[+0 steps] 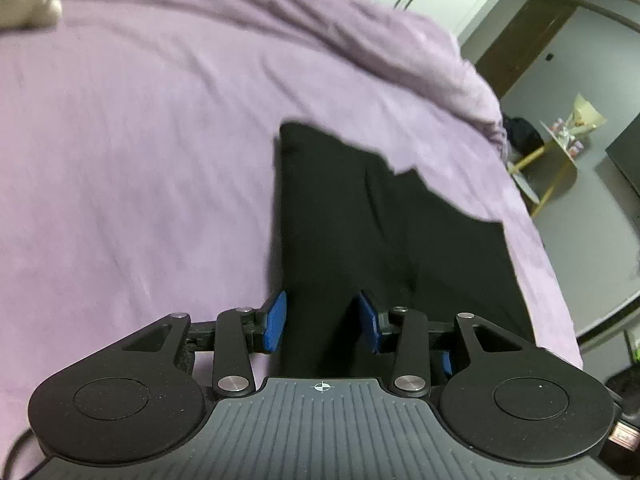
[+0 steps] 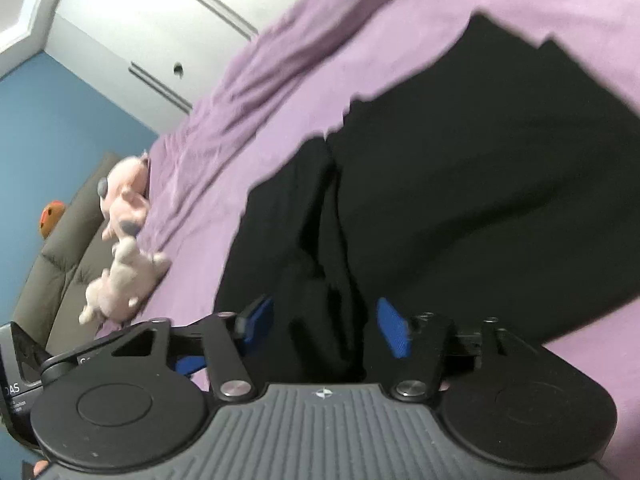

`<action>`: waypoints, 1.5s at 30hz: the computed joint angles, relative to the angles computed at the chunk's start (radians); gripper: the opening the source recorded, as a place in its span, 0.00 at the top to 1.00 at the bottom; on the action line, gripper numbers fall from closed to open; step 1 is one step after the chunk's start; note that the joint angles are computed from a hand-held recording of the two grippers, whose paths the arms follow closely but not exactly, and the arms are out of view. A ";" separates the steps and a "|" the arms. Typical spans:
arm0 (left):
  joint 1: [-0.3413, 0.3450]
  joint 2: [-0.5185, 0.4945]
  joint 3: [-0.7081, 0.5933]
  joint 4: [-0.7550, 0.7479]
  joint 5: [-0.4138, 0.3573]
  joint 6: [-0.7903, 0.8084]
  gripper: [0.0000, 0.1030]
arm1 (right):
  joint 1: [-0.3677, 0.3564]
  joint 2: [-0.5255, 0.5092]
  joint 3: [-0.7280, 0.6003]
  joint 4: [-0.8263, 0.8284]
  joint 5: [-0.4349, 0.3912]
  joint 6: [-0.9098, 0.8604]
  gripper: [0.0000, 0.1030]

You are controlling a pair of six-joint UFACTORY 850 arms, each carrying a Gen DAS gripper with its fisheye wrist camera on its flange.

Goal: Fold small clothes

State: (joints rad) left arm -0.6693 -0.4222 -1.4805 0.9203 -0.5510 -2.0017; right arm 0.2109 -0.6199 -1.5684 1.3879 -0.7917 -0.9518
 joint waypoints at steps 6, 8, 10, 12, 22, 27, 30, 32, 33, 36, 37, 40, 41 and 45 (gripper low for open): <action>0.020 0.038 0.093 0.157 0.161 -0.254 0.53 | -0.005 -0.011 -0.005 0.015 -0.038 -0.007 0.93; 0.023 0.073 0.154 0.335 0.222 -0.464 0.52 | -0.007 -0.015 -0.010 -0.004 -0.023 -0.001 0.93; 0.042 0.097 0.198 0.476 0.283 -0.673 0.52 | 0.006 -0.026 -0.033 -0.120 0.018 0.035 0.93; 0.055 0.120 0.230 0.492 0.309 -0.757 0.53 | 0.002 -0.031 -0.048 -0.138 0.003 -0.017 0.91; 0.063 0.064 0.129 0.240 0.140 -0.486 0.50 | 0.003 -0.241 -0.375 -0.112 -0.099 0.137 0.53; 0.087 0.030 0.119 0.371 0.218 -0.661 0.50 | 0.000 -0.323 -0.485 -0.102 -0.180 0.223 0.62; 0.090 0.030 0.130 0.433 0.245 -0.713 0.50 | 0.013 -0.324 -0.492 -0.107 -0.199 0.201 0.78; 0.085 0.033 0.128 0.345 0.227 -0.595 0.47 | 0.021 -0.332 -0.505 -0.137 -0.195 0.207 0.78; 0.081 0.031 0.123 0.297 0.215 -0.541 0.46 | 0.023 -0.339 -0.517 -0.147 -0.194 0.221 0.78; 0.072 0.032 0.119 0.253 0.200 -0.498 0.45 | 0.044 -0.323 -0.514 -0.205 -0.141 0.187 0.88; 0.069 0.032 0.113 0.220 0.192 -0.464 0.45 | 0.057 -0.292 -0.482 -0.236 -0.084 0.136 0.89; 0.048 0.031 0.079 0.152 0.113 -0.375 0.44 | 0.088 -0.170 -0.341 -0.258 0.116 -0.072 0.91; 0.040 0.029 0.067 0.139 0.079 -0.346 0.41 | 0.092 -0.130 -0.292 -0.235 0.178 -0.143 0.92; 0.010 -0.018 -0.032 0.048 -0.046 -0.156 0.41 | 0.087 -0.028 -0.165 -0.181 0.395 -0.367 0.92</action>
